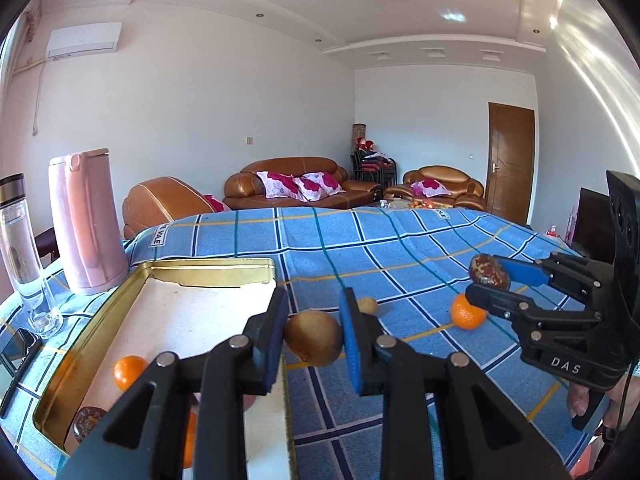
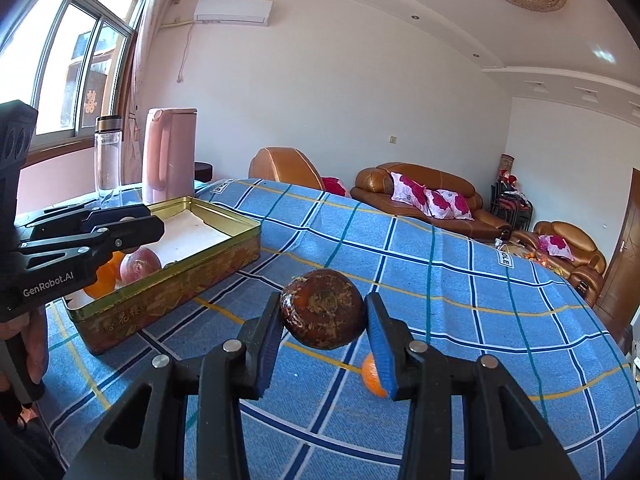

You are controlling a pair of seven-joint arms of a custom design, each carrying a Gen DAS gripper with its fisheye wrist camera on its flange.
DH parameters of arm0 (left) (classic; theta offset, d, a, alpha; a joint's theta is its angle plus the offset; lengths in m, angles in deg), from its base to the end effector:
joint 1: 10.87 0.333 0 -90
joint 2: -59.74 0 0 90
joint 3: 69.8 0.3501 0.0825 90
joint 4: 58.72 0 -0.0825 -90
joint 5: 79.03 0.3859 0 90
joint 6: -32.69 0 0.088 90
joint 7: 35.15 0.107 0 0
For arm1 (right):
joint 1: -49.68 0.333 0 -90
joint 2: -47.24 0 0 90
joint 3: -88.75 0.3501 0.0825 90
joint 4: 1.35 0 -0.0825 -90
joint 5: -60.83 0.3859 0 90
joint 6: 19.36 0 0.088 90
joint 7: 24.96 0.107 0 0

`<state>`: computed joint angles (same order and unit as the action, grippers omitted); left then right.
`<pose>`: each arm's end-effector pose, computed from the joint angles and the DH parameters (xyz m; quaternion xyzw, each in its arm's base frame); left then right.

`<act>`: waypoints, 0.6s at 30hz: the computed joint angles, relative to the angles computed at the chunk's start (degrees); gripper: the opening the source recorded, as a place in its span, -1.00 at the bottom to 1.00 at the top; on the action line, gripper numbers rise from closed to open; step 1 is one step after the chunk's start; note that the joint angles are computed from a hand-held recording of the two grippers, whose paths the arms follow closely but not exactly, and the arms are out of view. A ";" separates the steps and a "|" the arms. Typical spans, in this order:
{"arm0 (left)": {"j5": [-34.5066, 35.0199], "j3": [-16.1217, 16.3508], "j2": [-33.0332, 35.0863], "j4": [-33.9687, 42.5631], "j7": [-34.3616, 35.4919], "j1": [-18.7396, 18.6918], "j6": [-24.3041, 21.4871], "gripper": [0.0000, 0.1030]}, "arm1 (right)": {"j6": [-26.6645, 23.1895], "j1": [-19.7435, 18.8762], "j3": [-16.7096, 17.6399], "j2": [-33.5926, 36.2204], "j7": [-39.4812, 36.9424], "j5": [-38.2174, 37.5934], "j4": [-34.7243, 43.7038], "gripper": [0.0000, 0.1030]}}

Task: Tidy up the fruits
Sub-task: 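Carry the tan fruit over the gold tray while the right tool carries the mangosteen there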

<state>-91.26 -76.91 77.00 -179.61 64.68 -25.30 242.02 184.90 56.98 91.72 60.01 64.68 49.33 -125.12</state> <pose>0.5977 -0.1978 0.4575 -0.4988 0.6458 -0.4637 0.3453 0.5999 0.1314 0.4724 -0.6966 0.4545 -0.3666 0.4170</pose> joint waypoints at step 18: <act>-2.72 1.51 -2.02 -2.42 1.02 1.25 -0.08 -0.47 | -3.58 1.70 3.98 3.47 0.31 -3.60 5.64 -0.17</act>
